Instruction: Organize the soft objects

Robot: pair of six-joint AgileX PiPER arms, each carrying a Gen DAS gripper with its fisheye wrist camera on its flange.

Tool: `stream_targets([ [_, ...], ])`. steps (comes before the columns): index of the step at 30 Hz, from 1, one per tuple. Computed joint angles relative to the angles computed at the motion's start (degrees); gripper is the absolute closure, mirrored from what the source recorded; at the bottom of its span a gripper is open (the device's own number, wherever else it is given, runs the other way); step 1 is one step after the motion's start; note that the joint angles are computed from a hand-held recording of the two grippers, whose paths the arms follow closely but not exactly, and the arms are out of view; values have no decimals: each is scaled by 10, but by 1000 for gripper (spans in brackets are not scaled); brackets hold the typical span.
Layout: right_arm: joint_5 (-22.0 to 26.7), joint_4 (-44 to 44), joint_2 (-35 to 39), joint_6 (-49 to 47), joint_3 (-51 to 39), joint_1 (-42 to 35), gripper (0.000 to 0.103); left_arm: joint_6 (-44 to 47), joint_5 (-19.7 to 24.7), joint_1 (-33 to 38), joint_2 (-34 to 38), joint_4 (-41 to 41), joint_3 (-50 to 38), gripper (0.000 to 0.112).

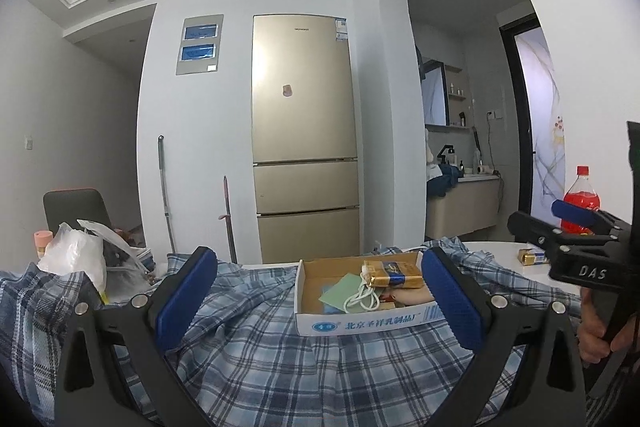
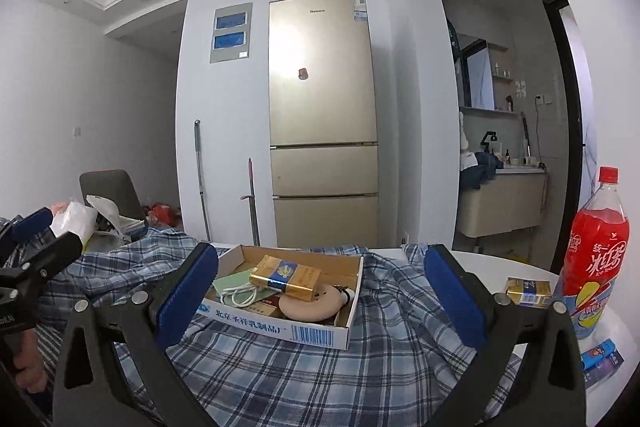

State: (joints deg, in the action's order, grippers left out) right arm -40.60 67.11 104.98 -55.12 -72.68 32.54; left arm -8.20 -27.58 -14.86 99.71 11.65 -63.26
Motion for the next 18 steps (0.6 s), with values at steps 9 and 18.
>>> stream_targets([
  [9, -2, -3, 0, 1, -1, 0, 0, -13, -2, 4, -1, 11, -2, 9],
  [18, -3, -4, 0, 2, 0, 1, 0, 8, -13, -3, -2, 0, 6, 9],
])
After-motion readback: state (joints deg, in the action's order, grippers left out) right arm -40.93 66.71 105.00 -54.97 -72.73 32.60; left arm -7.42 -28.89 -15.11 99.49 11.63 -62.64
